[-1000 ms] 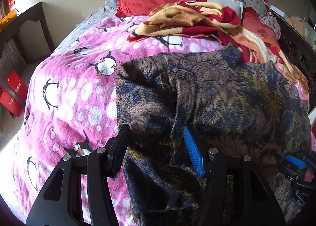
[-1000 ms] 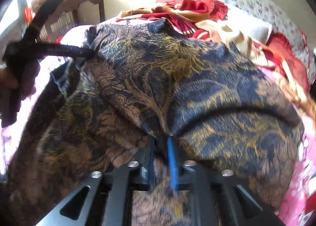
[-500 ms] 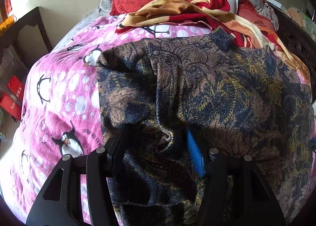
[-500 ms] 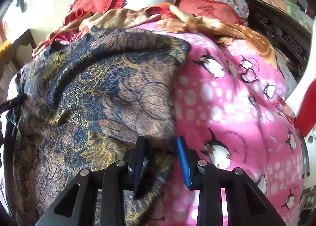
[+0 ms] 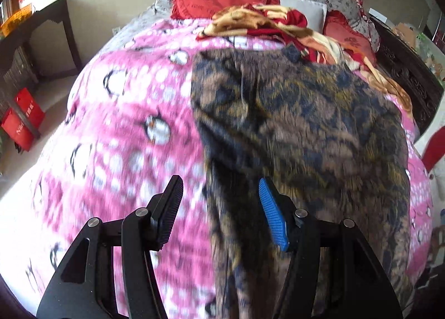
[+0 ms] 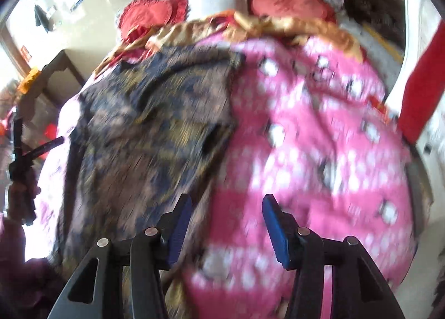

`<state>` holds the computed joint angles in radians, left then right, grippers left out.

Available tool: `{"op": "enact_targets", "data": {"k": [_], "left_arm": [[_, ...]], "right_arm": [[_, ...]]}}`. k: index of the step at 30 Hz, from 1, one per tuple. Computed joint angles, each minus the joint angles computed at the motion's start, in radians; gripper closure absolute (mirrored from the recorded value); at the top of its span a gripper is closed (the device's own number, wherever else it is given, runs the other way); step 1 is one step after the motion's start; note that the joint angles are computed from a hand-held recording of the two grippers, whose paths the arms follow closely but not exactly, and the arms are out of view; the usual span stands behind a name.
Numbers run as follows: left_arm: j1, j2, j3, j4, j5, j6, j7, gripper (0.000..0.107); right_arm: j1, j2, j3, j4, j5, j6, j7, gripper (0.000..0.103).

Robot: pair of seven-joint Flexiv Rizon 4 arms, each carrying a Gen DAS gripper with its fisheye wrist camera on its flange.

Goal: Fold small clothes

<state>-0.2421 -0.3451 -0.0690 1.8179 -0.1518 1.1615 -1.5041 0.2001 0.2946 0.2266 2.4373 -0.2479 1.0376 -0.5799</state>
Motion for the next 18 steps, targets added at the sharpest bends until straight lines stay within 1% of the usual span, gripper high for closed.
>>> {"op": "enact_targets", "data": {"k": [3,6,8,10,12,13,14,15,16,17,18], "left_arm": [[0.018,0.069,-0.017,0.103,-0.037,-0.014,0.051,0.050],[0.032,0.132,-0.028,0.201,-0.097,-0.031,0.103,0.050],[0.027,0.167,-0.017,0.250,-0.094,-0.042,0.114,0.050],[0.023,0.197,-0.007,0.290,-0.080,-0.046,0.130,0.050],[0.021,0.222,-0.002,0.322,-0.072,-0.052,0.147,0.050],[0.021,0.232,-0.001,0.336,-0.076,-0.054,0.154,0.050],[0.021,0.243,0.001,0.351,-0.081,-0.054,0.159,0.050],[0.021,0.255,0.004,0.364,-0.083,-0.053,0.159,0.050],[0.022,0.263,0.007,0.374,-0.084,-0.051,0.155,0.050],[0.022,0.277,0.011,0.391,-0.088,-0.045,0.155,0.050],[0.023,0.288,0.013,0.404,-0.091,-0.042,0.155,0.050]], "right_arm": [[0.052,0.023,0.034,0.026,0.053,-0.029,-0.004,0.052],[0.106,0.013,0.072,0.065,0.083,0.000,0.015,0.051],[0.132,0.001,0.092,0.091,0.085,0.025,0.046,0.048],[0.162,-0.020,0.108,0.120,0.097,0.068,0.082,0.048],[0.159,-0.047,0.124,0.157,0.054,0.154,0.152,0.048],[0.145,-0.062,0.136,0.175,-0.001,0.189,0.202,0.051],[0.128,-0.064,0.148,0.181,-0.072,0.175,0.251,0.068],[0.116,-0.050,0.167,0.177,-0.149,0.105,0.288,0.080],[0.133,-0.028,0.155,0.187,-0.163,0.101,0.291,0.095],[0.132,-0.003,0.150,0.211,-0.162,0.157,0.312,0.095],[0.120,0.039,0.156,0.239,-0.174,0.198,0.360,0.095]]}}
